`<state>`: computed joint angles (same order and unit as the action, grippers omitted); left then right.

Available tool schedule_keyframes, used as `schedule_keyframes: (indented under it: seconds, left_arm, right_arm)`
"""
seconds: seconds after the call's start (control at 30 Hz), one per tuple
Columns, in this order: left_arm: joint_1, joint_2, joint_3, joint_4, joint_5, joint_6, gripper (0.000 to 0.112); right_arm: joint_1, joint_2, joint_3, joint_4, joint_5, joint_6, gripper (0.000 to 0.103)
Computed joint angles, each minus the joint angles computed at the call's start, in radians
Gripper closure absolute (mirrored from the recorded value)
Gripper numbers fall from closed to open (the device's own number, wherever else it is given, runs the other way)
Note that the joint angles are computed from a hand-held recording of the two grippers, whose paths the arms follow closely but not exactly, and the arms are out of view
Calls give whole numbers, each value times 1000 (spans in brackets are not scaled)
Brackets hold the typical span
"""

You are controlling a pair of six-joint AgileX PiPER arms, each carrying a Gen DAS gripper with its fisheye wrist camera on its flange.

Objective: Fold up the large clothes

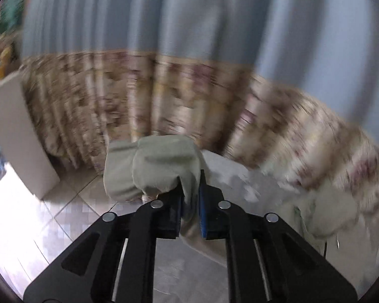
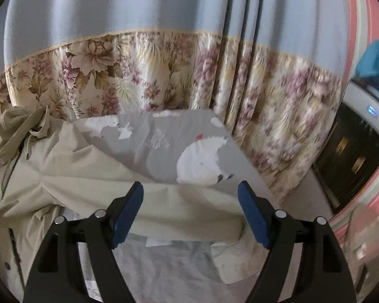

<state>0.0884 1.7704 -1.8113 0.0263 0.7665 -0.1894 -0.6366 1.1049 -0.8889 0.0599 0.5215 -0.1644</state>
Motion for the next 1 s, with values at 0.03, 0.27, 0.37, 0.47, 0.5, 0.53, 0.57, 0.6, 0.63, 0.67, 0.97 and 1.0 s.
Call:
schedule_keyframes:
  seconds: [0.03,0.27,0.37,0.47,0.5,0.53,0.57,0.6,0.63,0.67,0.97,1.0]
  left_arm:
    - [-30,-8,16,-5,-9,15,103]
    - [-414,-34,63,72,-21,63,104]
    - [-560,66,-48,0,68,118,104]
    - [-669,245,-244,-34,245,157,97]
    - [-706,311,-311,-19,308,161,78]
    - [-740,346,-338,16,333,151,66]
    - [-755,347,-324,43,322,141,44]
    - [-778,326,-271,85,287,130,32]
    - [-787,304,-228,101,258,125,30]
    - [-794,268,-171,115,231,125,29]
    - [-610,18,158,275,27,38,16]
    - [-547,-3,189,253,1,57,16]
  right_arm:
    - [-19,9,2,57,6,-41,26]
    - [-21,-12,14,140,-26,-112,26]
    - [-17,-15,17,201,-15,-161,26]
    - [11,-20,38,192,-16,-153,26]
    - [26,-20,45,175,-17,-137,26]
    - [43,-21,51,153,-15,-116,26]
    - [60,-25,59,134,-15,-98,26]
    - [70,-31,65,121,-14,-88,26]
    - [82,-38,71,104,-13,-73,26]
    - [102,-41,75,74,-14,-45,26]
    - [347,13,13,-62,-5,190,26]
    - [394,33,-7,-64,-6,207,26]
